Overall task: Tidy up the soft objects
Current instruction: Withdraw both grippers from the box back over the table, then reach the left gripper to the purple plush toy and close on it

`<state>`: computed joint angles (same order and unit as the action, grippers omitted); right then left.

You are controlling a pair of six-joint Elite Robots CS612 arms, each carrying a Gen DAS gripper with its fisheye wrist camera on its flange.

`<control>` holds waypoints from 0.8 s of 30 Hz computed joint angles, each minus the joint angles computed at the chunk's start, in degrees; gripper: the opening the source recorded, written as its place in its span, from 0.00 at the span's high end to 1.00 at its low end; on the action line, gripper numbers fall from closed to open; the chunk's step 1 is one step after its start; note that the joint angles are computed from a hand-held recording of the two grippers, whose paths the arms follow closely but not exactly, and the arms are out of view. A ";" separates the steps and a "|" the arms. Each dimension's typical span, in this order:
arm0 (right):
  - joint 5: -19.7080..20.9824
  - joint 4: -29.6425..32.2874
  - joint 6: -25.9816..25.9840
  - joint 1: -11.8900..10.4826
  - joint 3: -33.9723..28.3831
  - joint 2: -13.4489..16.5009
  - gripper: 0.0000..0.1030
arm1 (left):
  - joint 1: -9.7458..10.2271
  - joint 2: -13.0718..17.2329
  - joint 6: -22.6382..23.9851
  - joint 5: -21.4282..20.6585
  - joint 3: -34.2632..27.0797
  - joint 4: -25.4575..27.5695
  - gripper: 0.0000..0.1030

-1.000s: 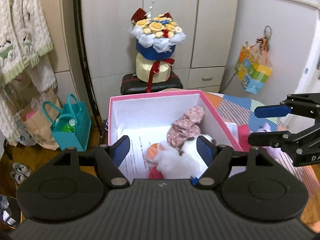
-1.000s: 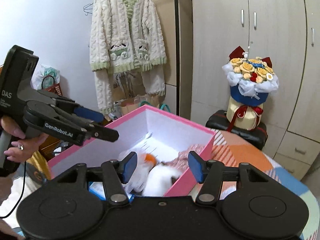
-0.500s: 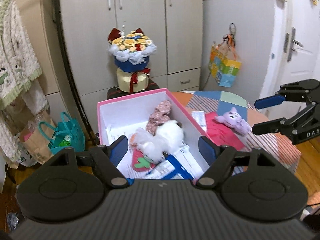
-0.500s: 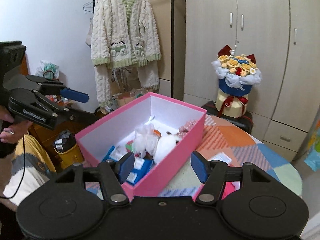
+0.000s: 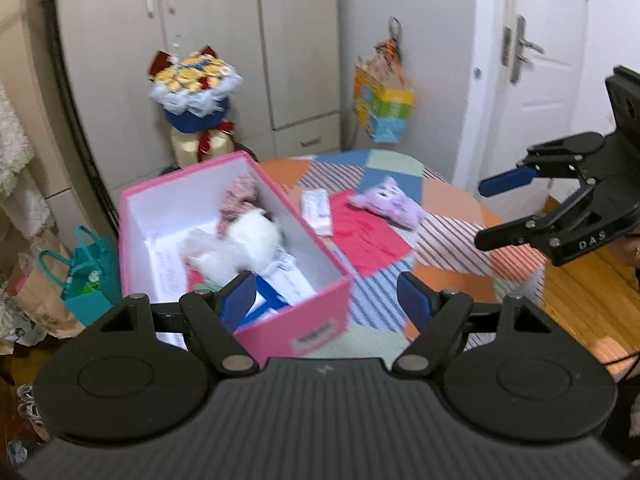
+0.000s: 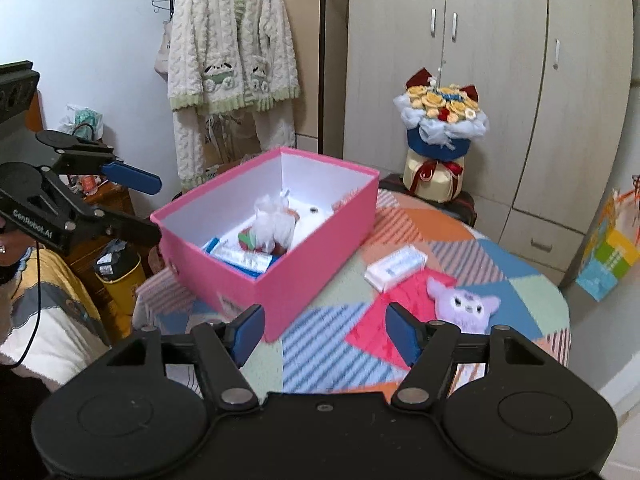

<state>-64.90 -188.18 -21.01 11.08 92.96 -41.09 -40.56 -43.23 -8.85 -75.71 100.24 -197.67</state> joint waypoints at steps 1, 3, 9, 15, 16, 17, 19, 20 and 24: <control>-0.19 0.01 -0.17 -0.11 0.45 -0.14 0.30 | -0.24 0.07 -0.03 -0.26 -0.17 0.63 0.25; -0.35 -0.07 -0.70 -0.44 1.48 -0.42 0.29 | -0.71 0.26 0.04 -0.93 -0.58 1.78 0.25; -0.43 0.08 -1.68 -1.58 3.21 -0.76 0.28 | -1.44 1.59 -0.61 -3.47 -2.85 4.66 0.25; 0.03 0.15 -0.51 -3.01 2.56 0.42 0.28 | -1.99 4.10 -2.82 -4.13 -6.84 6.62 0.25; 0.24 0.31 -0.16 -3.27 2.24 0.80 0.28 | -1.98 4.55 -3.24 -4.45 -7.60 6.96 0.25; 0.32 0.42 0.13 -3.48 1.90 1.19 0.28 | -1.93 5.09 -3.69 -5.06 -8.49 7.40 0.25; 0.08 0.41 0.39 -3.76 1.45 1.88 0.28 | -1.79 6.15 -4.73 -6.25 -10.31 8.34 0.25; -0.01 0.56 0.39 -3.91 1.14 2.25 0.28 | -1.79 6.73 -5.38 -6.55 -11.21 8.60 0.25; -1.36 -0.74 0.41 -4.27 -0.38 4.20 0.28 | -1.91 9.30 -7.92 -5.89 -15.31 9.83 0.25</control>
